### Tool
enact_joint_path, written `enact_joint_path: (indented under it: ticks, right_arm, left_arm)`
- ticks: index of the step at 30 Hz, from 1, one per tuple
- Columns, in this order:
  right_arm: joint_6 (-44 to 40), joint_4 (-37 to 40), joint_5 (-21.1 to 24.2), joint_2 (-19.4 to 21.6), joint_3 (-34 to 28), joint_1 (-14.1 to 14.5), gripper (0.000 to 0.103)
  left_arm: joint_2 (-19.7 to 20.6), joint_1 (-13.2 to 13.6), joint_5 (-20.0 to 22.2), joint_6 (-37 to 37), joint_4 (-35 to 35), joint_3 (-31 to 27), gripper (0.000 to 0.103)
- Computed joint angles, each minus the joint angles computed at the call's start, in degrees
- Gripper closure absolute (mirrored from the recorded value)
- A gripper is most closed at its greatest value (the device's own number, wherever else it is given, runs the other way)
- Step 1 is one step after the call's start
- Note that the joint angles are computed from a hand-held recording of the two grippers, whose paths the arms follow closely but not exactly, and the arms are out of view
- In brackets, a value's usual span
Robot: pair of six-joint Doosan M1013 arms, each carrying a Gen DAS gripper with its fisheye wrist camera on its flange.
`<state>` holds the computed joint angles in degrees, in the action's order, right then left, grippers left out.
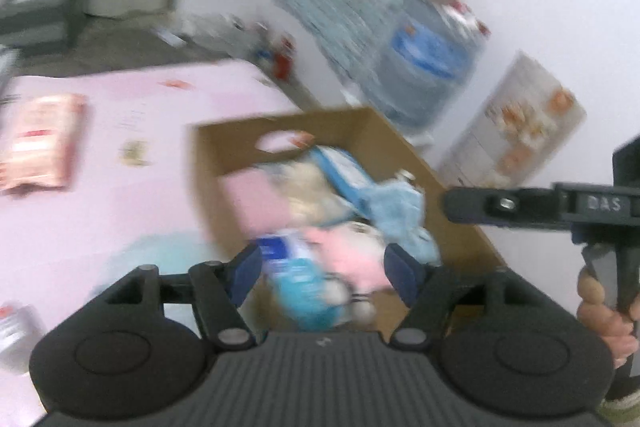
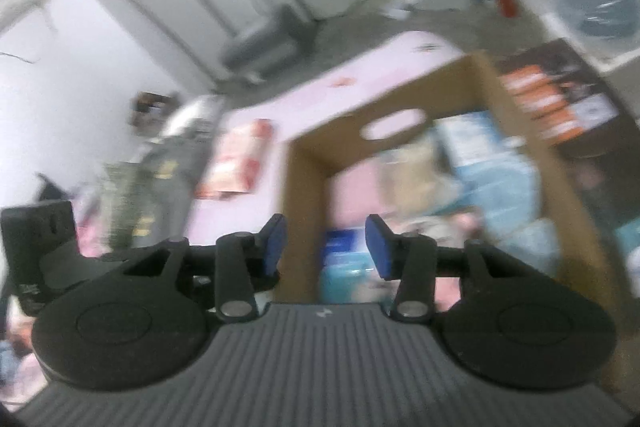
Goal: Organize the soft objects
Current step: 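Move the right tool back toward the white plastic container, then close the right tool on the white plastic container and lift it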
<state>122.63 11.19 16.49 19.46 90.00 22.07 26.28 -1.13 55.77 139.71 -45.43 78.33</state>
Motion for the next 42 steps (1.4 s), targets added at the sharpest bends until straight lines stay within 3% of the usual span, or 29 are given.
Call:
enact_joint_path:
  ticks: [3,6,9,12,15,19,25,29,34,42]
  right_arm:
    - [-15.8,16.2,-2.3,1.2,-1.3,1.6,0.056]
    - [-29.4,29.6,-1.1,3.5,-4.4,3.3,0.055]
    - [-37.2,37.2,1.8,6.3,-7.8,4.8,0.055]
    - [-39.6,40.4,5.7,9.5,-11.6,6.1,0.055]
    - [-36.6,38.5,9.1,12.7,-15.6,7.4,0.055]
    - [-27.8,30.4,15.1,17.5,-22.6,8.7,0.055]
    - [-19.2,22.8,22.2,22.9,-31.2,9.8,0.055]
    - [-19.4,23.8,25.0,24.7,-33.3,10.0,0.055]
    - [-15.9,20.0,29.5,27.8,-38.1,10.4,0.055]
    - [-14.5,7.8,38.1,34.7,-52.2,10.7,0.055]
  left_arm:
    - [-2.4,3.7,-4.3,1.2,-1.3,2.9,0.033]
    - [-4.7,6.9,-9.9,2.2,-1.9,6.5,0.033]
    - [-6.3,9.7,-13.6,2.5,-2.6,9.6,0.033]
    - [-7.2,12.2,-15.2,2.8,-3.0,12.1,0.033]
    - [-7.6,13.5,-17.5,1.9,-1.4,14.3,0.034]
    - [-7.3,14.6,-20.0,0.5,0.4,15.8,0.038]
    - [-6.7,15.5,-22.0,2.8,0.9,17.0,0.042]
    - [-5.9,16.4,-19.2,4.9,-0.3,17.2,0.046]
    - [-4.4,16.6,-18.7,4.3,-0.8,16.3,0.054]
    - [-1.4,14.9,-22.4,9.2,-3.5,13.7,0.06]
